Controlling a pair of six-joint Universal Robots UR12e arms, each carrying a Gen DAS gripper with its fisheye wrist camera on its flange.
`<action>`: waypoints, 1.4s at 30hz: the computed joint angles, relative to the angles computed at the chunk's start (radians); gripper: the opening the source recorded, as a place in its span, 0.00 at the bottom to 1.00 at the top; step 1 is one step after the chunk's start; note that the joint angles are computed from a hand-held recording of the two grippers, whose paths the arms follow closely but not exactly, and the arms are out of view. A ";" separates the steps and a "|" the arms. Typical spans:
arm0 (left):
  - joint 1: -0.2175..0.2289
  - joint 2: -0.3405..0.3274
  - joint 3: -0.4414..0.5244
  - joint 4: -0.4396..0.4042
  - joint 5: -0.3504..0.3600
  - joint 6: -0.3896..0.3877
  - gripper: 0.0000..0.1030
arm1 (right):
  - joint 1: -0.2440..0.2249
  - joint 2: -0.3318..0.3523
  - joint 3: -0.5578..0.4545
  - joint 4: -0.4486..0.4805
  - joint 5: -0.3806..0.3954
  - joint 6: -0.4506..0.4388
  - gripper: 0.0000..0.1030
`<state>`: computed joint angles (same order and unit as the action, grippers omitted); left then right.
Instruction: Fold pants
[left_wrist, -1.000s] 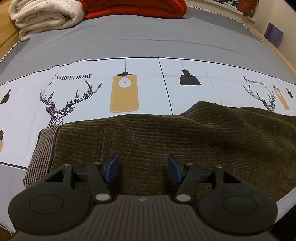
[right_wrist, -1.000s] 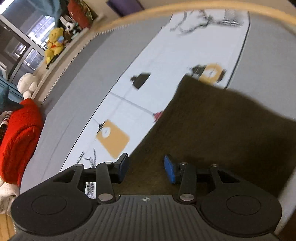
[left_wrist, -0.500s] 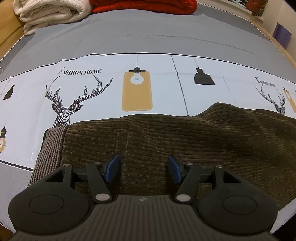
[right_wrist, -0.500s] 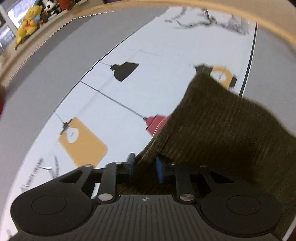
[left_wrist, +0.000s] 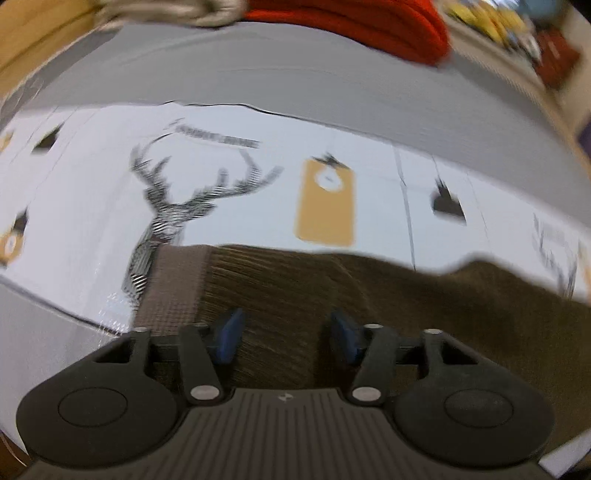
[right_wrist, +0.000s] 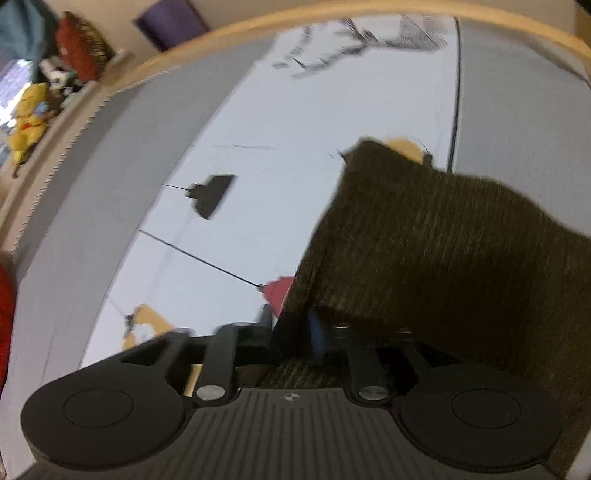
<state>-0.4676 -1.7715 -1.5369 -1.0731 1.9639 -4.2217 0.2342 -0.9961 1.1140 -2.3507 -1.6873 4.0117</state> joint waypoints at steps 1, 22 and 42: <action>0.006 0.016 -0.023 0.017 -0.001 -0.044 0.30 | 0.000 -0.009 0.009 -0.017 0.012 -0.026 0.38; -0.009 0.111 -0.128 0.098 0.065 -0.205 0.52 | -0.015 -0.264 0.300 -0.160 0.097 -0.341 0.38; -0.014 0.017 -0.011 -0.129 -0.079 -0.077 0.42 | -0.023 -0.276 0.313 -0.022 0.106 -0.258 0.38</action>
